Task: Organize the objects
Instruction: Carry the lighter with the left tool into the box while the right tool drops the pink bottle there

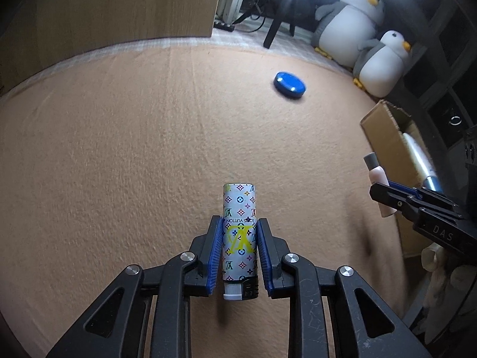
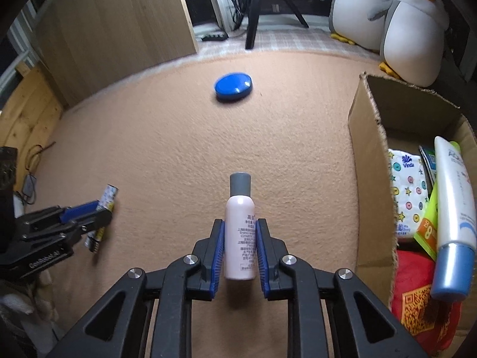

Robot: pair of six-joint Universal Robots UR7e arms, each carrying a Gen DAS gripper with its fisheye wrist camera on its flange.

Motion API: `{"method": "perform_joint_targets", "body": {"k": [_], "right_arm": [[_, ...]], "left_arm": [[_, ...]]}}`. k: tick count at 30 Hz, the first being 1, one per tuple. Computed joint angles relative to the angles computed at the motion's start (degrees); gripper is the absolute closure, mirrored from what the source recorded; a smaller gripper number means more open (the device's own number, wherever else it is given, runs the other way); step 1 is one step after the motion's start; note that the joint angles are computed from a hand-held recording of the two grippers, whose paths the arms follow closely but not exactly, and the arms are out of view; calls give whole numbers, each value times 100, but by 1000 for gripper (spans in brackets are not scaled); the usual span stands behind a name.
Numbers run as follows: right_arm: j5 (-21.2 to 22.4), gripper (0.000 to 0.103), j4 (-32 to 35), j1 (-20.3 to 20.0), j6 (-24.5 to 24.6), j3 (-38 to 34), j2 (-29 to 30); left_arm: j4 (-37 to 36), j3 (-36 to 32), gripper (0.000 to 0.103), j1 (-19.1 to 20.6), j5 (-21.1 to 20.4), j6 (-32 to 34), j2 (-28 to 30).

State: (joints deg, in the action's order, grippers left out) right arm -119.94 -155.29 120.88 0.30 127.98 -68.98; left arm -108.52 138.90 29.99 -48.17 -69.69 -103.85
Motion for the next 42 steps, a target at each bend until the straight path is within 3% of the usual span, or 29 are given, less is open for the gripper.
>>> {"method": "perform_joint_targets", "body": {"k": [6, 11, 16, 24, 29, 39, 40, 42], "right_arm": [[184, 84, 36, 108, -30, 72, -480], [149, 84, 38, 118, -97, 196, -1019], [-172, 84, 132, 40, -170, 348, -1635], [-428, 84, 326, -468, -203, 614, -2519], [-407, 84, 425, -791, -259, 752, -2959], [-226, 84, 433, -1105, -559, 809, -3257], [-222, 84, 426, -1108, -570, 804, -3242], [-267, 78, 380, -1112, -598, 809, -3243]], "left_arm": [[-198, -231, 78, -230, 130, 138, 230], [-940, -479, 78, -283, 147, 704, 794], [-1865, -771, 78, -295, 10, 1395, 1532], [-3174, -1373, 78, -231, -492, 2391, 2940], [-3516, -1811, 78, -204, -763, 2754, 3651], [-3896, -2376, 78, -129, -1096, 3151, 4396], [-3979, -2387, 77, -102, -1158, 3166, 4414], [-4053, -2417, 62, -37, -1303, 3119, 4425]]}}
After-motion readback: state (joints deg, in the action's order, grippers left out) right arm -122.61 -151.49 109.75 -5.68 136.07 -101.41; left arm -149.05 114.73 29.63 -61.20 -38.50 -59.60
